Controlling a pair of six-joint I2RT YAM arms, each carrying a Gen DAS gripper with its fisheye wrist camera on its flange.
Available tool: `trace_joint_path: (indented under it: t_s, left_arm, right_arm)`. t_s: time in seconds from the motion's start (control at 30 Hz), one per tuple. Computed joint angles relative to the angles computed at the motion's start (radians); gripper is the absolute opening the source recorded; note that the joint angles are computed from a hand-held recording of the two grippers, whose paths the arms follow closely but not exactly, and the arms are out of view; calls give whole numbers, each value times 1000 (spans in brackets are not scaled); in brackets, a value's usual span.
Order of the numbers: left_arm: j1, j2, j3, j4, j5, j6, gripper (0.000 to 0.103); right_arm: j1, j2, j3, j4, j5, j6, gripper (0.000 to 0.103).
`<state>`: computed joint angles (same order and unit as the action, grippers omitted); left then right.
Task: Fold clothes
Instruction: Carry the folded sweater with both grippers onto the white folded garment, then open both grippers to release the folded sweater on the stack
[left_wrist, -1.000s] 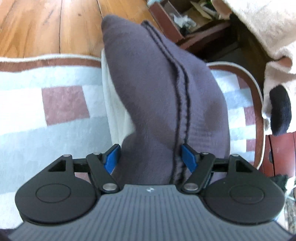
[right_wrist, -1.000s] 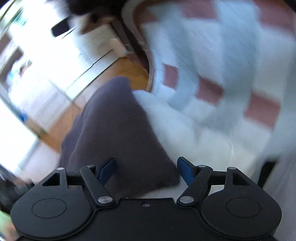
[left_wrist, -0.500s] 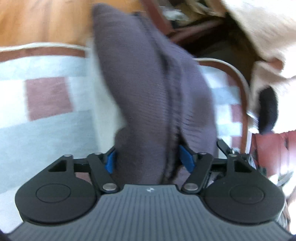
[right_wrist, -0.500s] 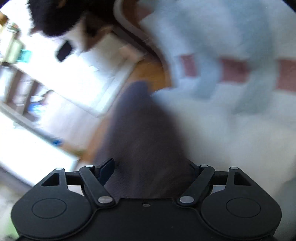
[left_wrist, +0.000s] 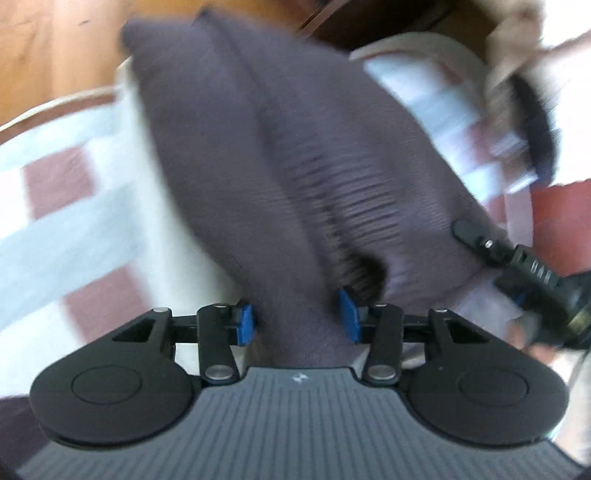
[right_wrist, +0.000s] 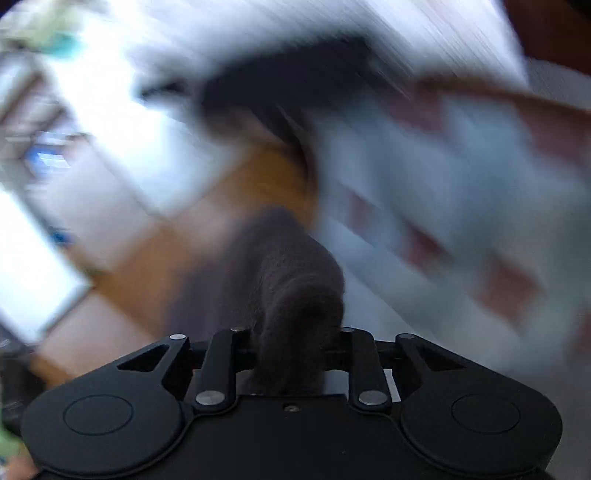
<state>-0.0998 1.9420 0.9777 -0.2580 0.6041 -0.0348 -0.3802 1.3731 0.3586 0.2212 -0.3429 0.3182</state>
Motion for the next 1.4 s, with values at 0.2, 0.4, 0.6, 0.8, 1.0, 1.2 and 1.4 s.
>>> trace_joint_path:
  t_s: [0.2, 0.4, 0.6, 0.8, 1.0, 1.2, 1.4]
  left_arm:
    - [12, -71, -92, 57, -65, -7, 53]
    - [35, -247, -185, 107, -196, -20, 68]
    - [84, -418, -278, 64, -212, -26, 72]
    - [139, -555, -304, -93, -198, 9, 77]
    - [184, -820, -337, -285, -246, 121, 94]
    - [366, -1018, -379, -389, -66, 205, 103]
    - [422, -1052, -328, -544, -107, 263, 103]
  right_arm:
    - [202, -157, -99, -15, 336, 95, 47]
    - [547, -286, -56, -136, 773, 17, 51]
    - [706, -345, -58, -156, 915, -76, 66]
    - [773, -279, 28, -345, 748, -66, 65]
    - [996, -414, 167, -715, 865, 145, 88]
    - [1208, -430, 268, -927, 994, 302, 91]
    - [1365, -346, 382, -1188, 1087, 586, 91]
